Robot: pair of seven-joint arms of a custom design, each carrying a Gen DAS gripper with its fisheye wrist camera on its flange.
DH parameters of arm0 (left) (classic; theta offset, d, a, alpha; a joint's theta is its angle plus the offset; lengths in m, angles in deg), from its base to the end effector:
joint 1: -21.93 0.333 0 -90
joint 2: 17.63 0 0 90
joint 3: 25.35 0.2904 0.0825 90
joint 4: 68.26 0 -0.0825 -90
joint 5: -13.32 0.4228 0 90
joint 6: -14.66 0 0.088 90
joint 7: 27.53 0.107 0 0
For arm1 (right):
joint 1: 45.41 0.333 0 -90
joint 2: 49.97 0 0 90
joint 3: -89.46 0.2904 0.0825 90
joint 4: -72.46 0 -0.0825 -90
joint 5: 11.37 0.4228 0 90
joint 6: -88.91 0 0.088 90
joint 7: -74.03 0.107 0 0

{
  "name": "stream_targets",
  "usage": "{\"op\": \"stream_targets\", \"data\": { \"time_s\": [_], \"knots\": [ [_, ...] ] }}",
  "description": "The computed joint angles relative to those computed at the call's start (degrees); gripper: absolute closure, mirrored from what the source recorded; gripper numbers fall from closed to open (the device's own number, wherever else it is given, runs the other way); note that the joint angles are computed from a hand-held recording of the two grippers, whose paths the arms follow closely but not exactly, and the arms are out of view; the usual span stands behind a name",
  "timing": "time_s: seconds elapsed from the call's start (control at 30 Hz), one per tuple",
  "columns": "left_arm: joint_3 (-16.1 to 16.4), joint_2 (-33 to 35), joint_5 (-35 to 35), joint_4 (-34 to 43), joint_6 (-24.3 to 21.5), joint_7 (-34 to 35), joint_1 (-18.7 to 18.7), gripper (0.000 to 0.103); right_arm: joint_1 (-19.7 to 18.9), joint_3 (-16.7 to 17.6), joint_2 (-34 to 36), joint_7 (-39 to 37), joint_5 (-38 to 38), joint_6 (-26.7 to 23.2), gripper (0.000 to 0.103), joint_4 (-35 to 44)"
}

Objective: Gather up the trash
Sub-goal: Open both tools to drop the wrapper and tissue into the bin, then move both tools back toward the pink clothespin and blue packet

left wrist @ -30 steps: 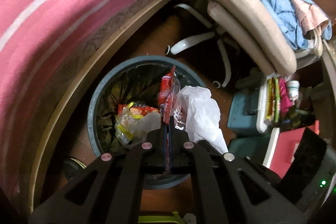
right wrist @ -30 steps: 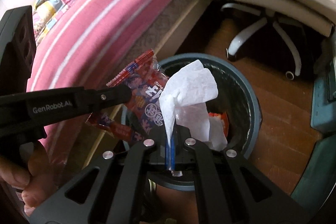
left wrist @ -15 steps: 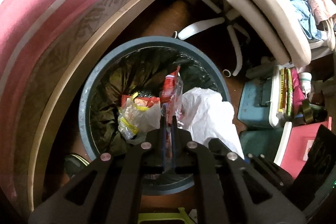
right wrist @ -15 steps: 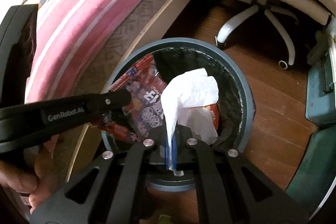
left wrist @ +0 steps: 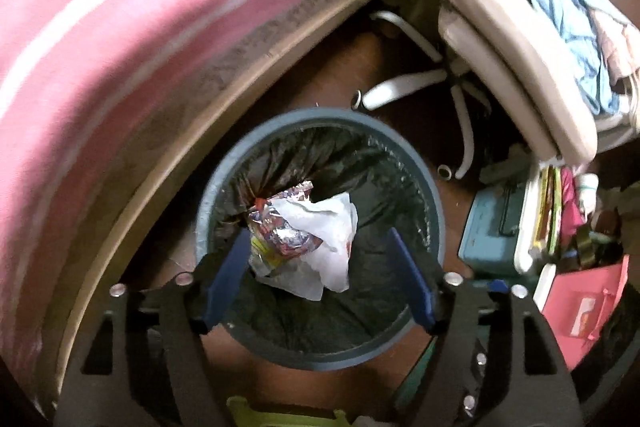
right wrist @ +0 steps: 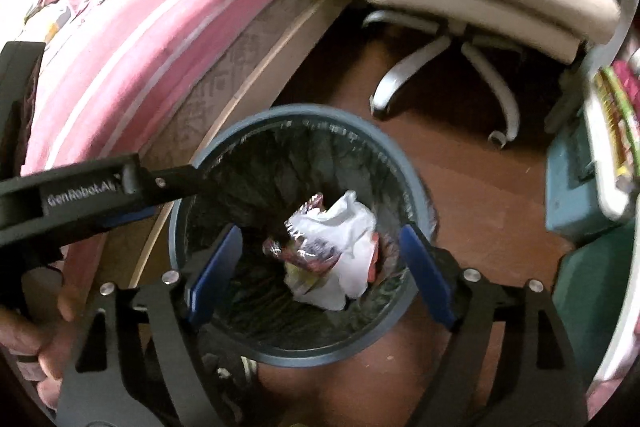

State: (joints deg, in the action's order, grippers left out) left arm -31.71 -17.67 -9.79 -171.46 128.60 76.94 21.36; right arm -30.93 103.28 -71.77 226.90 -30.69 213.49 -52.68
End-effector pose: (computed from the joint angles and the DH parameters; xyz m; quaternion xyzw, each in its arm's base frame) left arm 0.6129 -0.0991 0.5237 0.6023 -0.7699 0.2034 0.0559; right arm 0.4613 0.2456 0.5453 -0.5085 0.8203 -0.1956 0.1740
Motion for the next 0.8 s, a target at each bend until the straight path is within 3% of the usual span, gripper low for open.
{"op": "stream_targets", "data": {
  "time_s": [0.23, 0.4, 0.63, 0.8],
  "knots": [
    [2.7, -6.2, -4.6, -1.1, 2.6, -1.2, 1.5, 0.021, -1.1, 5.1, 1.0, 5.9, -15.0, -5.5, 0.019, 7.5],
    [5.6, -9.6, -7.3, -0.3, 5.8, -4.0, 3.1, 0.017, 0.5, 5.2, 2.9, 5.0, -20.3, -4.7, 0.019, 13.7],
    [9.9, -11.8, -12.0, 3.6, 7.5, -3.1, 5.3, 0.016, 5.4, 3.9, 11.5, -2.4, -19.2, 1.4, 0.017, 28.5],
    [12.7, -11.4, -13.0, 7.7, 6.2, -2.6, 8.3, 0.016, 11.0, 4.0, 21.9, -6.2, -20.3, 0.4, 0.017, 42.9]
  ]
}}
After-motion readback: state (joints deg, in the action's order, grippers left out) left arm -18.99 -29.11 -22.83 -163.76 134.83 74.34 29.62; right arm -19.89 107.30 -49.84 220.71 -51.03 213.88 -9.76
